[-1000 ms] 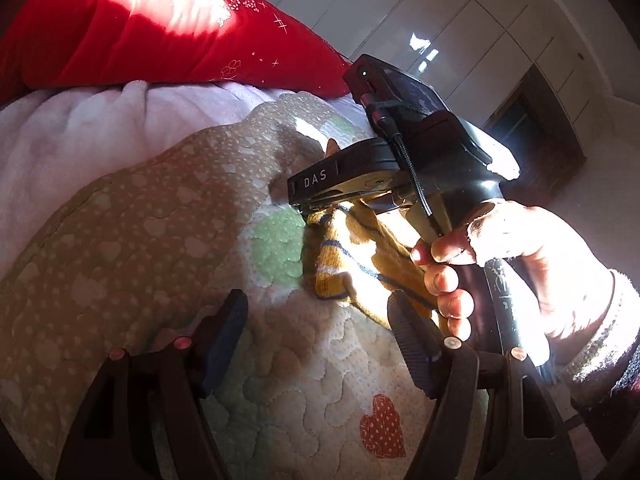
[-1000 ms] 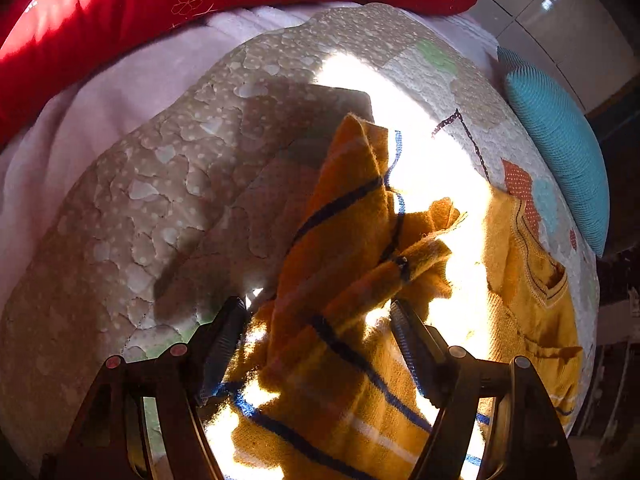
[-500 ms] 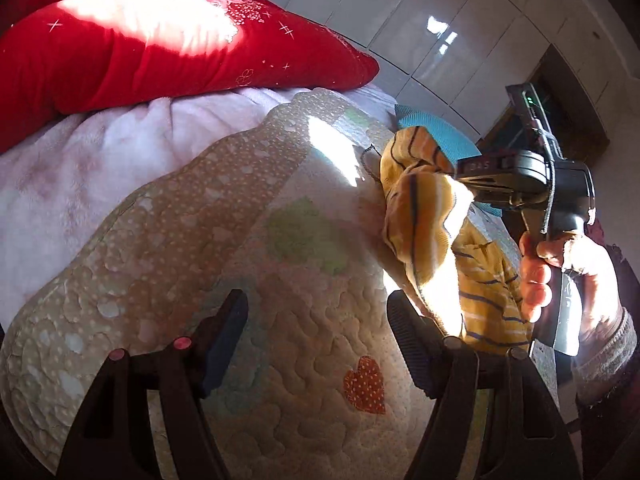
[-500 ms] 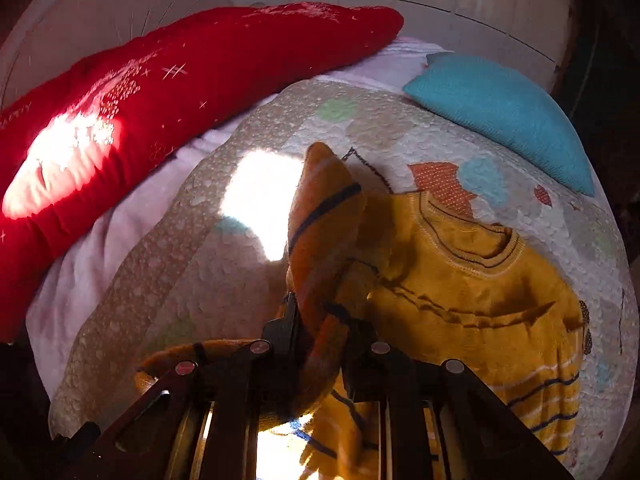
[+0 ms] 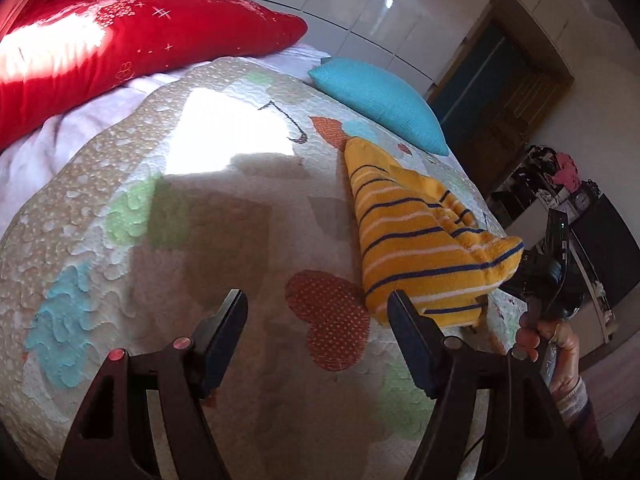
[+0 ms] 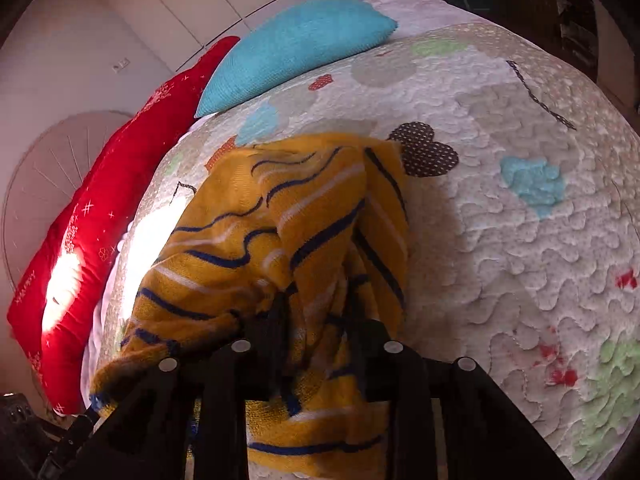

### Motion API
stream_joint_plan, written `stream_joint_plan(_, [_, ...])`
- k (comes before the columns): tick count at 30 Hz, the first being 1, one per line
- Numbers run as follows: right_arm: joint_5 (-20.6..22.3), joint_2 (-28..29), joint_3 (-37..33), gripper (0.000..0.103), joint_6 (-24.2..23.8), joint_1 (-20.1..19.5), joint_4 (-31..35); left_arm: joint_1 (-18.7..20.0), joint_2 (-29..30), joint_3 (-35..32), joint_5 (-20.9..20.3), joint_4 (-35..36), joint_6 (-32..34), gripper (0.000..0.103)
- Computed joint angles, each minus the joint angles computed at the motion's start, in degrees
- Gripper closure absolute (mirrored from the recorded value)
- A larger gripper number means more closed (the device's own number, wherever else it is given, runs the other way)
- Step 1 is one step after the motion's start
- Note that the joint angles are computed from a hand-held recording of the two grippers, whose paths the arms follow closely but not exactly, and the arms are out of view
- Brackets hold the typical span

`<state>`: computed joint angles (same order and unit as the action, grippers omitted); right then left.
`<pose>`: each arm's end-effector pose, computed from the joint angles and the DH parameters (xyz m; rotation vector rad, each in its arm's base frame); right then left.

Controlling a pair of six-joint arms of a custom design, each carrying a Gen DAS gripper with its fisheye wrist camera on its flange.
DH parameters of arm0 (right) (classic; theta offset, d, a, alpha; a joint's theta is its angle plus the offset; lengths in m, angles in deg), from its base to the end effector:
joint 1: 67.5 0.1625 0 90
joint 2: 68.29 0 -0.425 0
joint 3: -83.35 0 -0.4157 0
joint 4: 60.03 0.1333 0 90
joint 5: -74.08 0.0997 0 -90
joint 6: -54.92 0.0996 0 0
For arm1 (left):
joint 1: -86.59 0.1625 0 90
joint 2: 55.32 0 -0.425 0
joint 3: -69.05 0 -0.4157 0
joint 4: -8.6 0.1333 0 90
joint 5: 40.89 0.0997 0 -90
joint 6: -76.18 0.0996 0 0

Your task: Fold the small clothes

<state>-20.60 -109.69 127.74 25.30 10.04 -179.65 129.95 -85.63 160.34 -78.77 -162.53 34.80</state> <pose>-0.0650 -0.8741 0.3778 0.3968 -2.8140 0.5860 -0.3513 -0.6232 -0.0096 -0.1010 2.4772 -1.1548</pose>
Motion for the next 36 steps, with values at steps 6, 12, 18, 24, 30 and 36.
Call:
stream_joint_plan(6, [2.96,-6.82,7.27,0.060,-3.69,0.28,-7.67,-0.89,3.33,-7.66,1.36,4.07,6.74,0.031])
stream_joint_plan(12, [5.51,-8.18,9.17,0.037,-8.78,2.37,-0.30,-1.01,5.67,-11.90,0.99,6.67,6.41,0.031])
stream_joint_plan(18, [1.93,-10.30,17.21,0.096,-14.53,1.15,-2.59,-1.00,6.19,-14.41,1.59,11.40,5.61,0.031])
stream_joint_plan(24, [0.01,-13.66,21.13,0.096,-12.44,-2.64,-3.20,-0.08,9.77,-21.35,1.09,14.04,11.02,0.026])
stream_joint_plan(30, [3.91,-13.56,20.12,0.095,-8.72,-4.58,-0.11,3.73,18.20,-35.87,-3.58,30.32,7.69,0.026])
stream_joint_plan(36, [10.39,-16.84,20.70,0.088,-11.07,-5.54,-2.38,5.94,17.10,-32.01,-7.99,24.89,5.75,0.021])
